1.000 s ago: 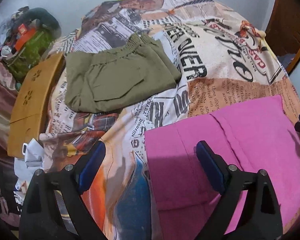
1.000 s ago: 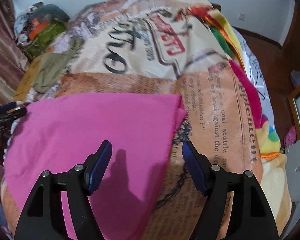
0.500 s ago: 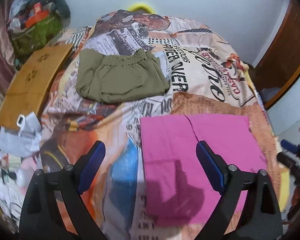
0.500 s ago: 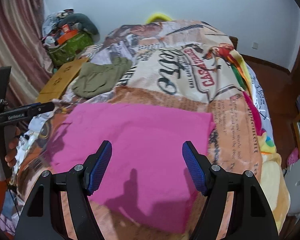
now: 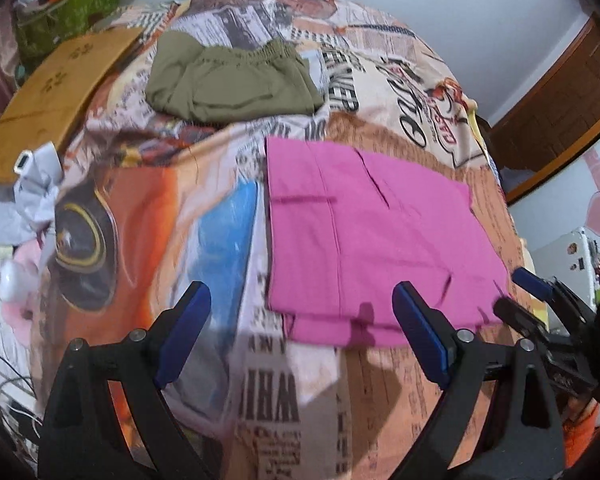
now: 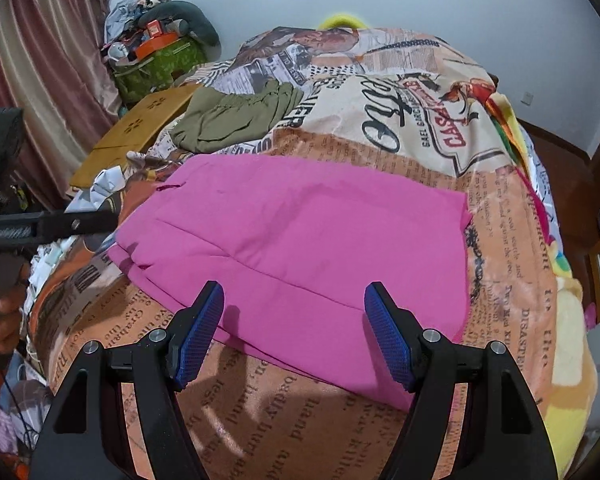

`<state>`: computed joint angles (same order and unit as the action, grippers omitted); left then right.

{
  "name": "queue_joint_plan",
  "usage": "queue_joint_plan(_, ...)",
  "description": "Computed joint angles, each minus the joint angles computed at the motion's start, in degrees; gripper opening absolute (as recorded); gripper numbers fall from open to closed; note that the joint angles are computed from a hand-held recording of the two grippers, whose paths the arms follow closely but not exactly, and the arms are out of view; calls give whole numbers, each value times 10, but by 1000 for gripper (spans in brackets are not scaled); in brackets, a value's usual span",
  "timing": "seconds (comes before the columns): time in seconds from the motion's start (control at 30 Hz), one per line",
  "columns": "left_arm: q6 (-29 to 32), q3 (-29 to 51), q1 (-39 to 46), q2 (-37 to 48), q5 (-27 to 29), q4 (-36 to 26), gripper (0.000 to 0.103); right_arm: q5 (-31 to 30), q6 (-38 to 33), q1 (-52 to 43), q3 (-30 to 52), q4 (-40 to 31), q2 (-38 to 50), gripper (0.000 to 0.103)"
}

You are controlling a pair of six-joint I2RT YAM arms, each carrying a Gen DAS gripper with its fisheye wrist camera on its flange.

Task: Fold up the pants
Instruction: 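Lower the left gripper and grasp the pink pants edge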

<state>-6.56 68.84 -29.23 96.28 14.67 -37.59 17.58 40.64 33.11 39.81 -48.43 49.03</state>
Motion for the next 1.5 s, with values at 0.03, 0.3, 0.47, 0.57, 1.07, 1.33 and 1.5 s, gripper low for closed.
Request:
queue_joint_plan(0.03,-2,-3,0,0,6,-5,93,0,1,-2,-3,4,3,69)
queue_joint_plan(0.3,-1,-15,-8,3,57,-39,93,-19,7,-22,-31,32,27,69)
queue_joint_plan(0.47,7,-12,-28,8,81,-49,93,-34,7,-29,-38,35,17,69)
queue_joint_plan(0.57,-1,-4,-27,21,118,-48,93,-39,6,-30,-41,36,14,69)
queue_joint_plan(1.07,-92,20,-50,69,35,36,52,-72,-15,-48,-58,54,6,72)
queue_joint_plan(1.33,-90,12,-71,64,-35,78,29,-83,-21,-55,-65,61,-1,72)
queue_joint_plan(1.5,-58,-18,-82,31,-80,111,24,-91,-27,-59,-67,64,-8,70)
